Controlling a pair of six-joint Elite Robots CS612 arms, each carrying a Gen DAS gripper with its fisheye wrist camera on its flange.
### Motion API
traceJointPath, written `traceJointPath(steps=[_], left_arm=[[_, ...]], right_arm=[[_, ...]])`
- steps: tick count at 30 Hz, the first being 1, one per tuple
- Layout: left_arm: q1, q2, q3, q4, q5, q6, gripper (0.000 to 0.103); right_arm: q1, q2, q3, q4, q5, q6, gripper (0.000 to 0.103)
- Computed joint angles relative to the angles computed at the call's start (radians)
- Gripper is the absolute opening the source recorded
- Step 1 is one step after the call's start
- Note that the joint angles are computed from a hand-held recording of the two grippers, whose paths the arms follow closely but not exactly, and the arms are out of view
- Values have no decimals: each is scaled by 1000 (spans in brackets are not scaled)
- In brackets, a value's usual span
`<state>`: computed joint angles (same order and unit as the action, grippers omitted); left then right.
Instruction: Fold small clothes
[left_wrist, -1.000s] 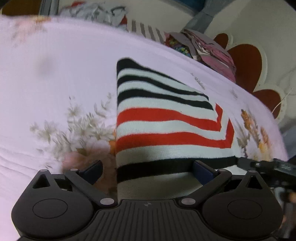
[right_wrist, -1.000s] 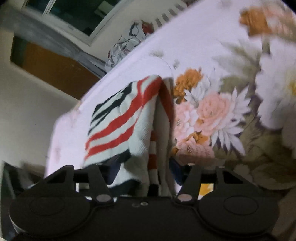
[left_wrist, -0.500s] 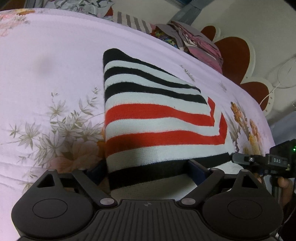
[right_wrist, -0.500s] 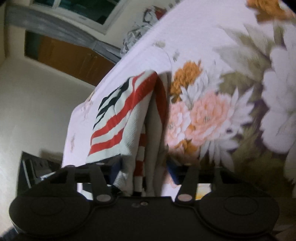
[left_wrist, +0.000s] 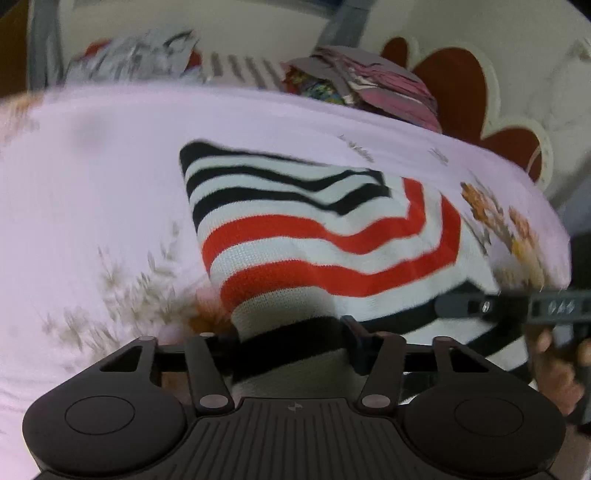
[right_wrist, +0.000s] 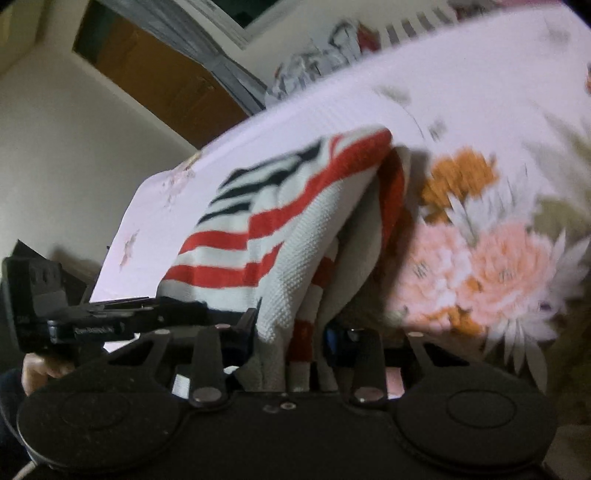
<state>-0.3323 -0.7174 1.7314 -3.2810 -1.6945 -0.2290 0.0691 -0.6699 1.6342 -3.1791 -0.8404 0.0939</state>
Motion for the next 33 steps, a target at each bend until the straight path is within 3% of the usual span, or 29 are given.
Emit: traceJointPath(steps=[4,7,14,21,30,33], left_arm=[[2,-28,28,-63,18,68,51],[29,-53,50,-88,3,97,51],[110,-91,110,-112,-7,156,51],[185,-93,158,-149,-32,167,51],[239,-44,154,-153,-79,159,52],[244,-16,153,-178,-91,124,65]], right_arm=[[44,-49,16,-12,-87,-82,33],[82,-68,15,-22,-139,-92,33],[170,-56,-22,-31,-192,-47,33],[240,-23,-82,6,-210,-23,33],[281,25,-142,57,-270,21,33],[275,39,-139,87,-294,83,34]])
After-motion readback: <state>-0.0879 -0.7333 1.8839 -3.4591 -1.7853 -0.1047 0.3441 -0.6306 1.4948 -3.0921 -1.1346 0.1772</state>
